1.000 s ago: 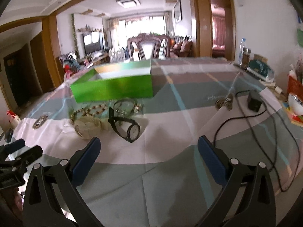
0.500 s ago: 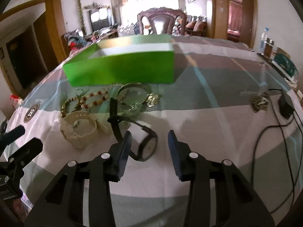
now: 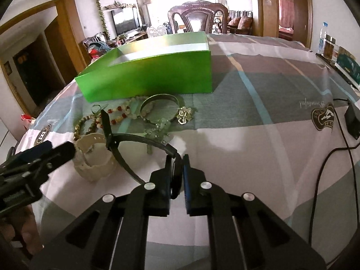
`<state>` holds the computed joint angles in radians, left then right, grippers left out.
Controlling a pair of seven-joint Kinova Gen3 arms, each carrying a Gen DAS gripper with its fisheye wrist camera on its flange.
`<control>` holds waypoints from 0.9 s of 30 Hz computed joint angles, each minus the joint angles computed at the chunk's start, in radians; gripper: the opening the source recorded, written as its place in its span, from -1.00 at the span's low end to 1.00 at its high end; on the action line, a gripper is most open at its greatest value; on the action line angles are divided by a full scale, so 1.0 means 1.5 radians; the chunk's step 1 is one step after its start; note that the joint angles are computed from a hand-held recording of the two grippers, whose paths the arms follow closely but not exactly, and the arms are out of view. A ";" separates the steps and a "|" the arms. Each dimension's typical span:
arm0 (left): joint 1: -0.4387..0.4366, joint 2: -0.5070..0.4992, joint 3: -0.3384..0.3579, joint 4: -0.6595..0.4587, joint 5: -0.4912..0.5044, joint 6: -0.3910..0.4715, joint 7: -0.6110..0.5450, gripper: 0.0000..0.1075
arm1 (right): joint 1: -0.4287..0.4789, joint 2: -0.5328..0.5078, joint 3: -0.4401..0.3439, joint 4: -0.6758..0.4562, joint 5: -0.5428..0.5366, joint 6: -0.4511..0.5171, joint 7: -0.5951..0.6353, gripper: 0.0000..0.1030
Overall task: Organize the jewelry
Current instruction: 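Grasp the white watch with the left tool while the right tool grasps the black-strap watch, then lift the white watch with the left tool while the right tool lifts the black-strap watch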
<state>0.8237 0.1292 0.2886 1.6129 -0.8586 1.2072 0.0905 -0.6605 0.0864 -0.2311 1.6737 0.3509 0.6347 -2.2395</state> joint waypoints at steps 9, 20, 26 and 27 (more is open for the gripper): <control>-0.023 0.024 -0.029 -0.015 0.063 -0.064 -0.012 0.23 | 0.015 -0.005 0.001 0.006 -0.034 -0.013 0.038 -0.81; -0.020 0.002 -0.030 0.014 0.069 -0.083 0.003 -0.67 | 0.026 -0.019 -0.001 0.026 -0.049 -0.044 0.052 -0.81; 0.004 -0.029 0.009 0.039 -0.034 -0.037 0.088 -0.67 | 0.017 -0.044 -0.011 0.047 0.016 -0.065 -0.006 -0.81; 0.012 -0.032 0.019 0.038 -0.054 -0.018 0.100 -0.67 | 0.018 -0.049 -0.015 0.050 0.030 -0.068 -0.018 -0.81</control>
<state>0.8418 0.0819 0.3165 1.6699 -0.9392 1.1795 0.2401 -0.6342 0.0129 -0.2538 1.7487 0.3958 0.5334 -2.2664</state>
